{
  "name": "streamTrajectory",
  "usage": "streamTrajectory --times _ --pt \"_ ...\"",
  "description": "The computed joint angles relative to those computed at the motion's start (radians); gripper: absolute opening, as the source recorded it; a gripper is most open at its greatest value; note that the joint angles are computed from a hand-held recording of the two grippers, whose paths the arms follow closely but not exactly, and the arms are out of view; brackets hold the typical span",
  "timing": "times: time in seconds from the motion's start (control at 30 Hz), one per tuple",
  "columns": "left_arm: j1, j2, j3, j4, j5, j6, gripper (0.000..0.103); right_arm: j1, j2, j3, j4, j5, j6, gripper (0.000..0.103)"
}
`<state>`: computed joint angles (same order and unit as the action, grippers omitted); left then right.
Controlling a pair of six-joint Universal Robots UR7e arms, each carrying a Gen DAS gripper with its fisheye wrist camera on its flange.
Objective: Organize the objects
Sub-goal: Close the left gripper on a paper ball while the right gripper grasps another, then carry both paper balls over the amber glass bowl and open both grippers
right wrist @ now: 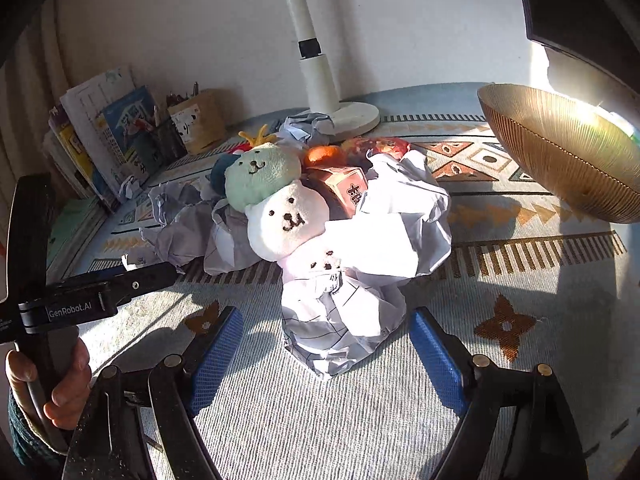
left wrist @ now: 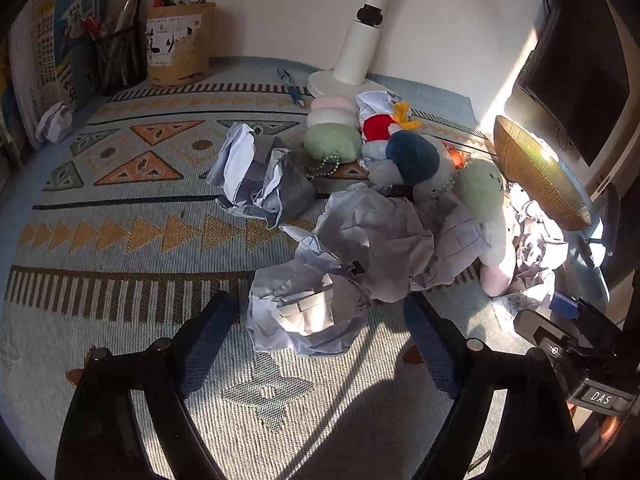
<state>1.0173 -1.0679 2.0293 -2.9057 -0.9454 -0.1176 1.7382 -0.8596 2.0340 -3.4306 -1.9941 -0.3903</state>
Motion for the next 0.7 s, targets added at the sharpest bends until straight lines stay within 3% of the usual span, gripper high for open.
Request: streamTrajectory --times 0.03,0.07,0.1,0.13,0.4,0.6,0.7 --pt "-0.004 0.003 0.004 -0.013 0.01 0.004 0.078 -0.001 0.001 -0.004 0.009 -0.003 0.005 0.083" --pt "-0.01 0.003 0.01 -0.026 0.015 0.015 0.064 -0.004 -0.002 -0.004 0.022 0.006 0.007 0.073" --pt "-0.013 0.002 0.014 -0.032 0.01 0.024 0.058 -0.008 -0.007 -0.002 0.031 0.017 0.006 0.057" --pt "-0.017 0.002 0.016 -0.033 0.012 0.025 0.047 -0.013 -0.014 0.001 0.045 0.031 0.007 0.053" --pt "-0.065 -0.068 0.117 -0.083 0.017 -0.019 0.045 -0.039 -0.098 0.098 0.047 0.153 -0.023 0.05" --pt "-0.139 -0.061 0.12 -0.103 0.001 -0.005 0.045 -0.019 -0.162 0.147 -0.015 0.154 -0.053 0.05" --pt "-0.177 -0.014 0.06 -0.106 -0.041 0.038 0.045 0.003 -0.218 0.156 -0.088 0.102 -0.091 0.05"
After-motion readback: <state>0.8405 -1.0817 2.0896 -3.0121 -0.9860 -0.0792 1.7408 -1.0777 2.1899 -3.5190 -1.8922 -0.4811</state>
